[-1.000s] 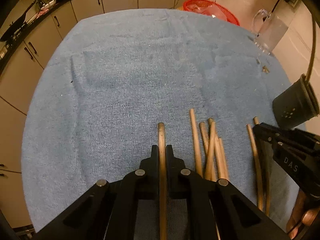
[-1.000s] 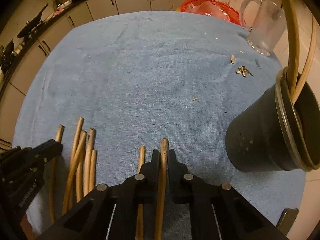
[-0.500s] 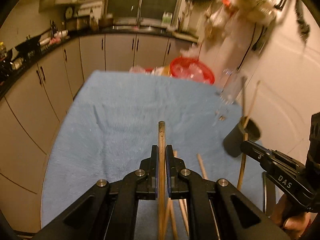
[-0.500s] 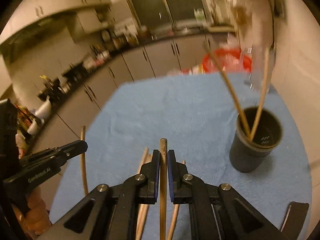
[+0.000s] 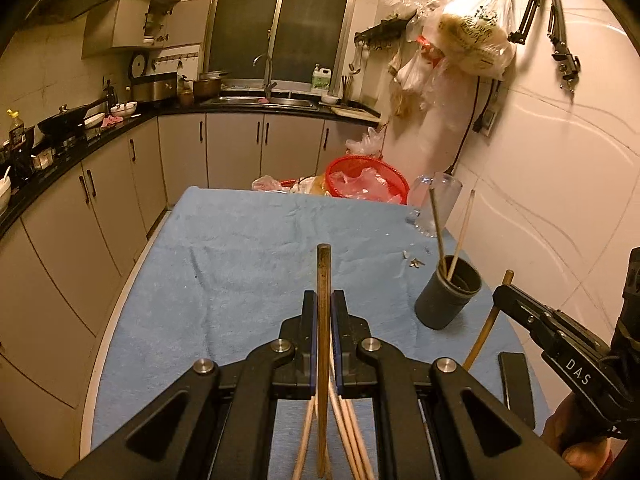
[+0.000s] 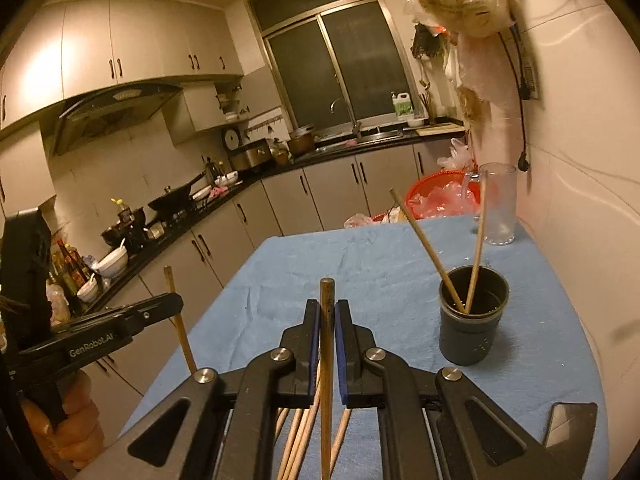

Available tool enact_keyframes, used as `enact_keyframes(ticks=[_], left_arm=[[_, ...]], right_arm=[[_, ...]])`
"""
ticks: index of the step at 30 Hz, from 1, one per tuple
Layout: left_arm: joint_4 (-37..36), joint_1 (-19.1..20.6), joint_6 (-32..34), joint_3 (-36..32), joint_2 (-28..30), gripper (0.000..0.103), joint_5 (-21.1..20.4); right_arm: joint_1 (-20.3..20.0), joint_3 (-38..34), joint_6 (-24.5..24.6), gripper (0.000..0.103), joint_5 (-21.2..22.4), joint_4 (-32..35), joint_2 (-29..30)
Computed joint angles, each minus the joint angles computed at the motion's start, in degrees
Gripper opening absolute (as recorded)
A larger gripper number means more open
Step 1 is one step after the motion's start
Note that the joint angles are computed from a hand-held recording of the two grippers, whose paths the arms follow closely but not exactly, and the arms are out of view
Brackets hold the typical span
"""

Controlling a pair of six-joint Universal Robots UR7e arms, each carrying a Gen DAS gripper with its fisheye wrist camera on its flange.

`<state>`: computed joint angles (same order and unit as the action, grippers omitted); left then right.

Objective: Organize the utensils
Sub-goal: 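Lift the grasped chopsticks with both tools toward the black holder, then lower the chopsticks into the black holder with both tools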

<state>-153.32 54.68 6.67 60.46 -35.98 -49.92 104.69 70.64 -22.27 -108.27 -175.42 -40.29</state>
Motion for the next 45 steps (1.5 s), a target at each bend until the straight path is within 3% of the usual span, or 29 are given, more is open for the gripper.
enact_keyframes(ticks=[16,24,37,45], left_arm=[[-0.7,-0.9,0.4,0.7,-0.8,0.007,-0.1],[2.1,-1.5,-0.6,-3.2,0.4,0.007,-1.9],[7.5,-3.4,0.5,-15.9,7.2,0.007,-4.2],[14.4,-3.8,0.6,-29.8,14.6,0.007,-5.6]], right_arm=[[-0.3,3.2,-0.1,0.008,1.7,-4.0,-3.4],[-0.4,2.9,0.6,0.008,1.6,-5.4,-5.0],[-0.6,-0.4,0.5,0.008,1.3,-7.0,-7.0],[-0.8,-5.0,-0.4,0.008,1.4,-6.1,-6.6]])
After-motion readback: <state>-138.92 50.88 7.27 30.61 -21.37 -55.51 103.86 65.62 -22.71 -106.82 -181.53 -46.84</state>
